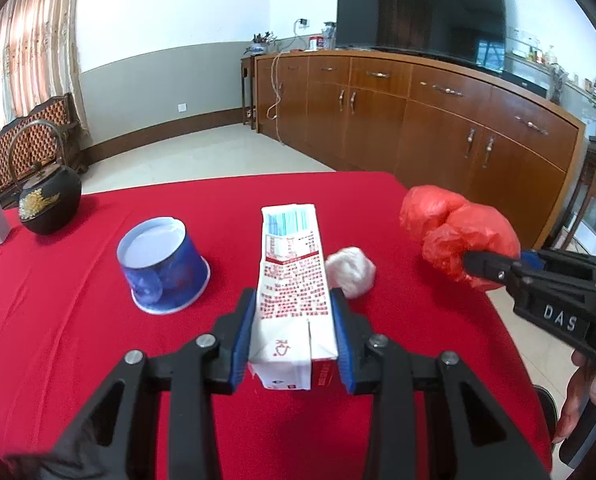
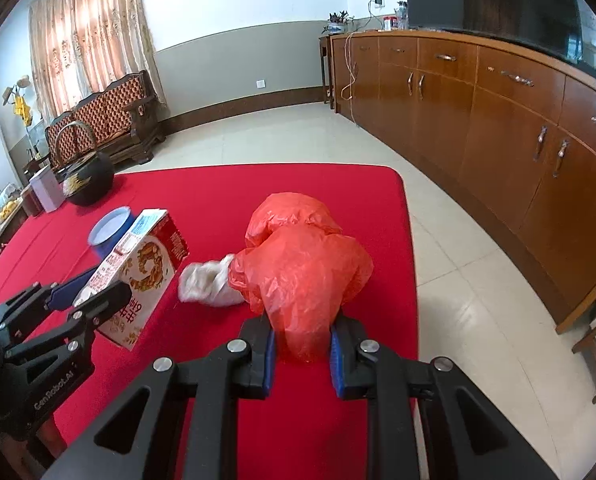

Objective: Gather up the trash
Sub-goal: 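Carry the carton and red bag over the black bin with both tools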

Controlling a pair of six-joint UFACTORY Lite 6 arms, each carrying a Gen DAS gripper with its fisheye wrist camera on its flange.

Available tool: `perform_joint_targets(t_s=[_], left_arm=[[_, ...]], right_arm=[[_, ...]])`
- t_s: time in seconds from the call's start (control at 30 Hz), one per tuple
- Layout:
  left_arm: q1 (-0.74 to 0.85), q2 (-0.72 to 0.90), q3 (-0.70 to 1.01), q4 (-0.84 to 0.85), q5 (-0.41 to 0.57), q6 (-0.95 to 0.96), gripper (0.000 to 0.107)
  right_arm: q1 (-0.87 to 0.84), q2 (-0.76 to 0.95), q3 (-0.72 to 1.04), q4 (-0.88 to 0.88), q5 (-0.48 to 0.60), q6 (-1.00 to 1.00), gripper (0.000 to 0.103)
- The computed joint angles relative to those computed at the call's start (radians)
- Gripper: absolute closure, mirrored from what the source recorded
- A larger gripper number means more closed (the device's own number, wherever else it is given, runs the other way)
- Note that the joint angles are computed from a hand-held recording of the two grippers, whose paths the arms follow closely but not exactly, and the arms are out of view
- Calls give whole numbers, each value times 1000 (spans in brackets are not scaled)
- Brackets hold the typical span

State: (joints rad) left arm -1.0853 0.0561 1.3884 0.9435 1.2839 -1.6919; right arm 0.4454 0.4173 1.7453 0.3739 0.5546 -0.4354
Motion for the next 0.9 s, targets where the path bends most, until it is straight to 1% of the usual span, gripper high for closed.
perform_joint_targets(t_s=[0.07,0.1,0.23,0.33,0.43,0.57,0.7,0.9], left_arm=[[-39,2,14,1,35,-7,69],[-69,7,28,0,58,-17,69],[-150,32,67,-3,115,-46,69],[-211,76,116,-3,154,-53,69],[-268,112,162,-1,192,-57,69],[-332,175,247,4,228,-64,69],[-375,253,352,9,246,-54,69],[-409,432,588,7,252,14,69]], right_arm=[[6,-77,-86,-12,-17,8,80],[5,-137,-156,-14,-29,1,80],[-32,-308,-342,25,-36,-54,80],[-86,-444,-475,81,-24,-125,80],[-172,-574,-589,157,13,-220,80],[-309,-706,-690,245,94,-335,80],[-521,-805,-750,335,222,-505,80],[-837,-859,-807,410,389,-739,80]])
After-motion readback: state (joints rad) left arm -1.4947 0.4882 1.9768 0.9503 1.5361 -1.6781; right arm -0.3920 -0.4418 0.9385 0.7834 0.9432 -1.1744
